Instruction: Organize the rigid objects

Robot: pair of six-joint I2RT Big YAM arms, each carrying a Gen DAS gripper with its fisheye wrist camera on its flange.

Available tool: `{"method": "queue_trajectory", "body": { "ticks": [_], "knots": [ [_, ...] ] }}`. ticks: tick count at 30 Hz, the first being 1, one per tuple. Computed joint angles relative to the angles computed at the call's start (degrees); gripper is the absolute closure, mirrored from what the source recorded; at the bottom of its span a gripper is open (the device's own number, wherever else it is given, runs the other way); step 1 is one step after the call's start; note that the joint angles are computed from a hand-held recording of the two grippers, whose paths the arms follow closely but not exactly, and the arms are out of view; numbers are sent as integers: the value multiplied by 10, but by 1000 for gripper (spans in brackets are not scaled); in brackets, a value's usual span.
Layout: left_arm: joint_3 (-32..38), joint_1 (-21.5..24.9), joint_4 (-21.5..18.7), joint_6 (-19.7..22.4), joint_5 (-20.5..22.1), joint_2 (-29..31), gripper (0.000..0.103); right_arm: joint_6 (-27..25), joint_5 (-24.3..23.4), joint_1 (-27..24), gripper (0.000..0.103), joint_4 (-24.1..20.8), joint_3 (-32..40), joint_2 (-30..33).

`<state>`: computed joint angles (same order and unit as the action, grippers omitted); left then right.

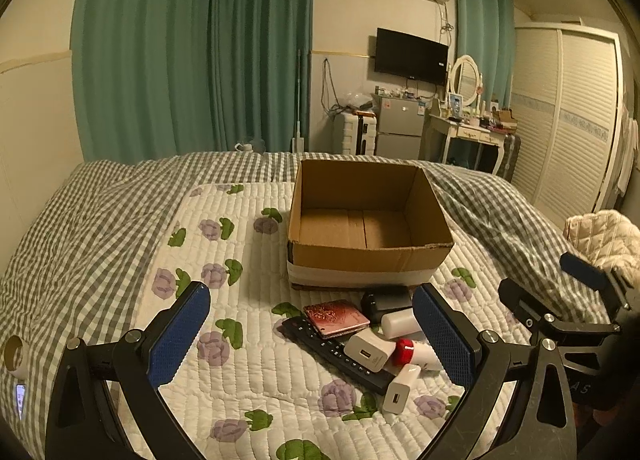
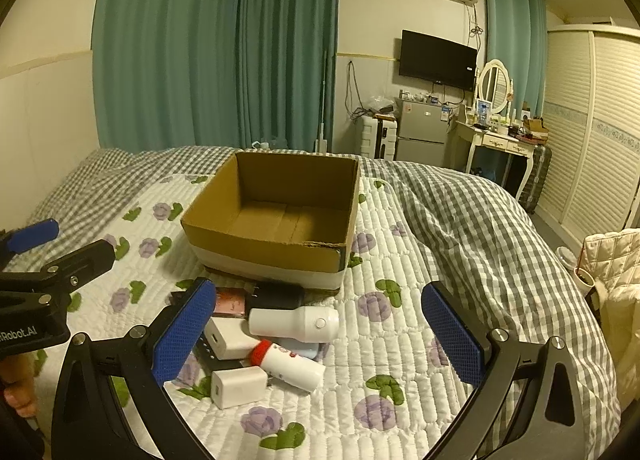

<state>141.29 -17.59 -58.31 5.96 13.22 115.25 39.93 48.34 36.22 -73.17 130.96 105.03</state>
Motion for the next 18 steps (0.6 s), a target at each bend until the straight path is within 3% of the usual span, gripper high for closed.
{"method": "queue_trajectory", "body": {
  "ticks": [5, 9, 13, 18],
  "knots": [
    [28, -8, -38, -8, -25, 18, 0, -25, -40, -17, 0, -17, 31, 13],
    [52, -21, -107, -10, -24, 49, 0, -34, -81, -43, 0, -53, 47, 23],
    [39, -40, -165, -3, -23, 68, 3, -101, -105, -61, 0, -72, 21, 24],
    [32, -61, -204, 44, -33, 83, 27, -126, -189, -84, 0, -46, -72, -3]
  ]
}}
